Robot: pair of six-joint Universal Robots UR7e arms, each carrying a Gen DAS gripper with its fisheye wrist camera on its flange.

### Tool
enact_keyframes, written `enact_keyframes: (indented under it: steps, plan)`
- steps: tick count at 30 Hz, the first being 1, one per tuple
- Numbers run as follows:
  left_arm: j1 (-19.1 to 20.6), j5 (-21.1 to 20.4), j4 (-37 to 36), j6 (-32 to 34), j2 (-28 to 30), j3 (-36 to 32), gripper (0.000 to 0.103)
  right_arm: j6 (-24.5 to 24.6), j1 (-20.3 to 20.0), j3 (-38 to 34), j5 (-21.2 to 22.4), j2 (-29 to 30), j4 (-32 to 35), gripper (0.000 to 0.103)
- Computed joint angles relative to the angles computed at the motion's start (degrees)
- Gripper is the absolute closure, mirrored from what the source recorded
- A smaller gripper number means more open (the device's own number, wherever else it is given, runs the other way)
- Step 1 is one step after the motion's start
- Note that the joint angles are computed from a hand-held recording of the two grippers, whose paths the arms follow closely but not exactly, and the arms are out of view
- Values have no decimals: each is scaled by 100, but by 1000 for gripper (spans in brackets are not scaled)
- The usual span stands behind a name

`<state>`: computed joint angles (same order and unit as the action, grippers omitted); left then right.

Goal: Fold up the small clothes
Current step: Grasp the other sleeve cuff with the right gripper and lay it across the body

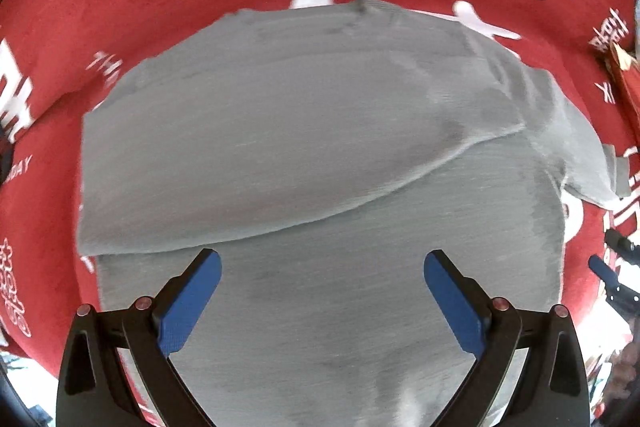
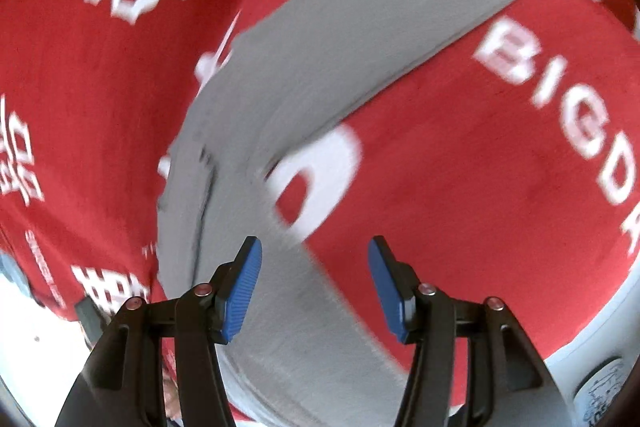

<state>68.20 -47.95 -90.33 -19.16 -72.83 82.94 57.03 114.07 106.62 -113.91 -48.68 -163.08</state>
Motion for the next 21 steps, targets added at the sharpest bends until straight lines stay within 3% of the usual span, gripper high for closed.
enact_keyframes:
  steps: [9, 21]
  plan:
    - [-165, -226, -194, -187, 366, -94, 2, 186, -546, 804, -416, -493, -1674, 43]
    - [-184, -399, -513, -159, 704, -246, 2, 294, -1115, 838, -452, -219, -3651, 43]
